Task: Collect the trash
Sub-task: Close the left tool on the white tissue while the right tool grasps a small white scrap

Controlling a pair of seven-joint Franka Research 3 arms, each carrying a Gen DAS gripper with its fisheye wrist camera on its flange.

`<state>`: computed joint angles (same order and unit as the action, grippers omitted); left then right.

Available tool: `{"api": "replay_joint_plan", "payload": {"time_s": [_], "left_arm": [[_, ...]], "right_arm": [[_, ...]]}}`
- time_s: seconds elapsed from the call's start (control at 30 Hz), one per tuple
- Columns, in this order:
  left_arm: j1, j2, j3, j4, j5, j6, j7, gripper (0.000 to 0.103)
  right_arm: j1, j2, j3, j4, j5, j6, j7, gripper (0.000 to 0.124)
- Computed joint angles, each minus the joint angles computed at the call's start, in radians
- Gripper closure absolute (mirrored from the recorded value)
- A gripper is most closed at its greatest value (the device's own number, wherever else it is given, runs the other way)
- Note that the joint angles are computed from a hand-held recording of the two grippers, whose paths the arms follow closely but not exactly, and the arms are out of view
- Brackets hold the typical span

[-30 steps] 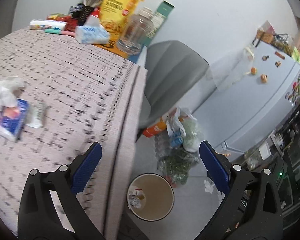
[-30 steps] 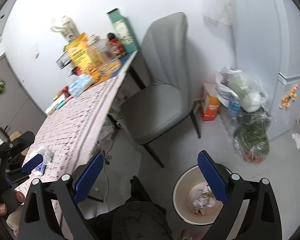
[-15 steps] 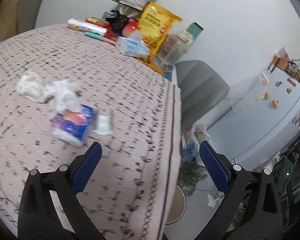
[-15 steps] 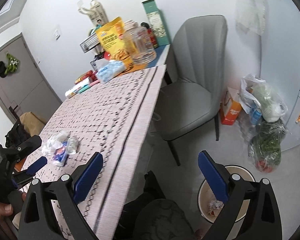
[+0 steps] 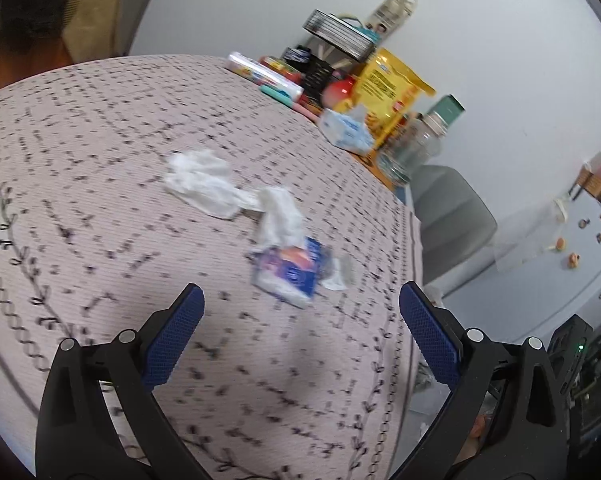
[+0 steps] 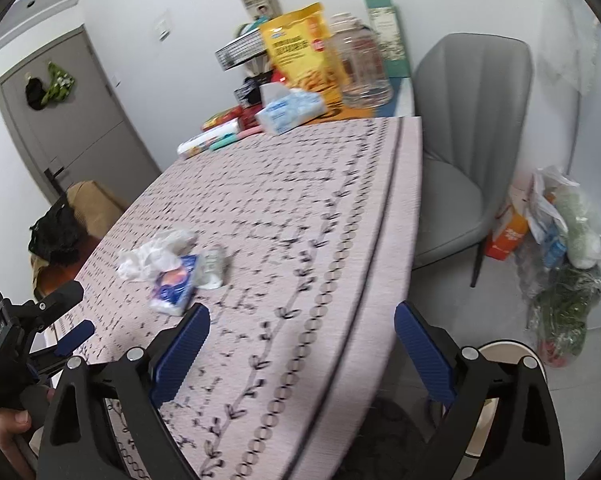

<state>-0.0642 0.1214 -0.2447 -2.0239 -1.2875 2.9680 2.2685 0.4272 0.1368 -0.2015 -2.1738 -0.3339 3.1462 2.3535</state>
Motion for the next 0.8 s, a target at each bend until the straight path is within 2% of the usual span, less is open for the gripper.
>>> {"api": "replay_joint_plan", "payload": {"time_s": [0.2, 0.33, 0.43, 0.6, 0.8], "left_arm": [[0.017, -0.011, 0.022, -0.031, -0.002, 0.011, -0.021, 0.006], [0.028, -0.012, 0.025, -0.039, -0.017, 0.018, -0.012, 0.006], [0.034, -0.007, 0.028, -0.035, -0.041, 0.023, 0.004, 0.006], [0.043, 0.017, 0.028, -0.02, -0.013, 0.022, -0.029, 0.007], [0.057, 0.05, 0.008, 0.01, 0.033, 0.04, -0.074, 0.007]], "right_arm": [[-0.107, 0.065, 0.187, 0.072, 0.237, -0.015, -0.245, 0.039], [-0.155, 0.107, 0.276, 0.124, 0.36, -0.038, -0.382, 0.049], [-0.169, 0.132, 0.312, 0.159, 0.433, -0.063, -0.458, 0.056], [-0.136, 0.191, 0.302, 0.243, 0.499, -0.104, -0.538, 0.064], [-0.05, 0.281, 0.193, 0.368, 0.493, -0.154, -0.516, 0.071]]}}
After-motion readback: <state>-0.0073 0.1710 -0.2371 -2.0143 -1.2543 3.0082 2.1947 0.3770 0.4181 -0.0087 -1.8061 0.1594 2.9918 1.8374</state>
